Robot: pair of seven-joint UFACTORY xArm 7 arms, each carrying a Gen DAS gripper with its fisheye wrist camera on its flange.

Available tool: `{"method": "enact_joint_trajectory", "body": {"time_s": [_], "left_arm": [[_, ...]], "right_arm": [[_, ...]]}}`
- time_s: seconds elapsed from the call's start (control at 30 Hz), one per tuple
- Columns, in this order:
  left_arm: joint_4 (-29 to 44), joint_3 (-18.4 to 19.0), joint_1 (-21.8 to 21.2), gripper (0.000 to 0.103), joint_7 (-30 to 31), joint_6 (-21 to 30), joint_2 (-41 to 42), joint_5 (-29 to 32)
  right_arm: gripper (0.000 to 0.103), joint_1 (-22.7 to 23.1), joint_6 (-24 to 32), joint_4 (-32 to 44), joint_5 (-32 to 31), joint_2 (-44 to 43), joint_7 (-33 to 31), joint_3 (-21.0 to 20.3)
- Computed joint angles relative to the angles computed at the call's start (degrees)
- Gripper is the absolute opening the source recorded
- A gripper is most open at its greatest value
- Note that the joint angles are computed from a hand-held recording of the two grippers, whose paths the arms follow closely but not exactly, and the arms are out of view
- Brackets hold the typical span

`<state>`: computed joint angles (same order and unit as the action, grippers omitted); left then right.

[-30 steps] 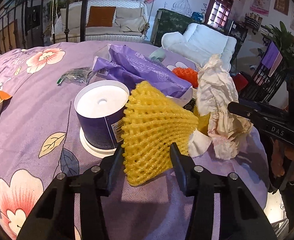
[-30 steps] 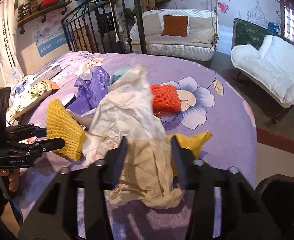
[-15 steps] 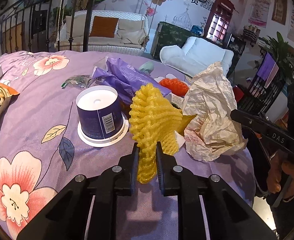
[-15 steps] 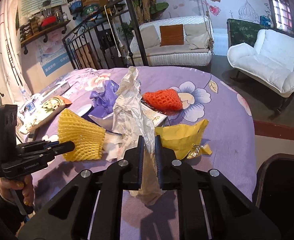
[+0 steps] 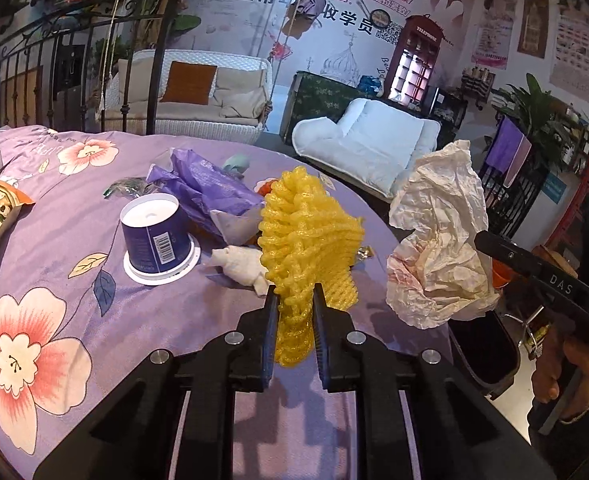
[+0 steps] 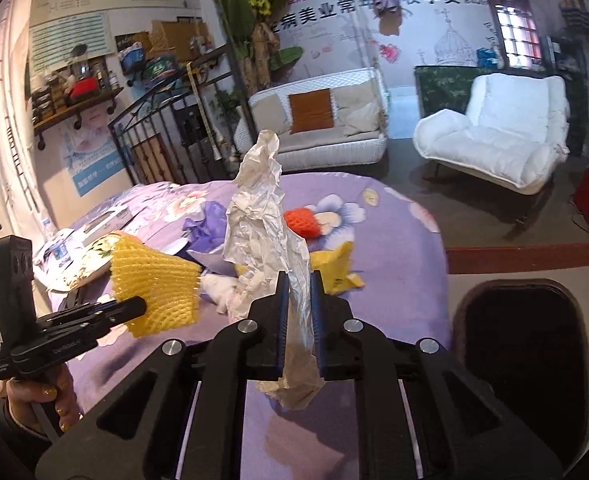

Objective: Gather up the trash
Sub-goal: 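Carry the paper into the black bin with the right tool while the left tool carries the foam net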

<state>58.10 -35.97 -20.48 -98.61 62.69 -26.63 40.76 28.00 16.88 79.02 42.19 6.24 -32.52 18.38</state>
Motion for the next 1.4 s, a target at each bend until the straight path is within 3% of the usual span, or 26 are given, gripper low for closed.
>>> {"method": "enact_joint_trajectory", "body": {"time_s": [0.1,0.23,0.43,0.53,0.8,0.87,0.93,1.03,1.27,1.4], "left_arm": [[1.22,-0.71,0.24,0.017,-0.47,-0.92,1.99,1.47],[2.96,-0.6,-0.24,0.017,-1.25,-2.93,5.45,4.18],[7.11,1.31,-2.93,0.017,-1.62,-5.21,12.59,10.01],[9.62,2.3,-4.73,0.017,-1.46,-6.17,16.48,12.87],[14.89,7.37,-9.74,0.017,1.66,-9.65,23.43,16.24],[15.83,8.85,-10.97,0.017,2.21,-10.29,24.59,16.25],[16.56,10.28,-12.28,0.017,2.62,-10.79,25.37,16.18],[18.28,12.13,-14.53,0.017,3.15,-10.95,27.26,16.46],[22.49,17.27,-18.61,0.017,7.81,-13.58,31.75,14.15],[27.09,19.75,-20.76,0.017,11.7,-14.33,35.51,12.97]], "right_arm": [[0.012,-1.01,-1.01,-3.96,-0.22,-3.13,1.72,-1.65],[0.012,-1.77,-3.12,-8.78,-6.08,-6.17,7.61,-4.28],[0.012,-5.2,-4.46,-12.41,-31.08,-6.47,31.0,-7.54],[0.012,-6.78,-4.4,-13.45,-39.34,-5.9,38.53,-8.51],[0.012,-8.38,-2.77,-13.08,-46.3,-2.01,44.57,-9.93],[0.012,-7.72,-2.12,-12.51,-50.69,-1.17,48.89,-10.65],[0.024,-7.23,-1.32,-11.9,-54.55,-0.3,52.95,-11.46],[0.076,-6.66,-1.88,-12.57,-59.13,-0.31,59.19,-12.51],[0.076,-7.92,-3.69,-14.04,-61.53,-1.74,61.9,-12.36],[0.079,-8.76,-3.85,-14.44,-65.96,-3.44,66.24,-12.77]]}}
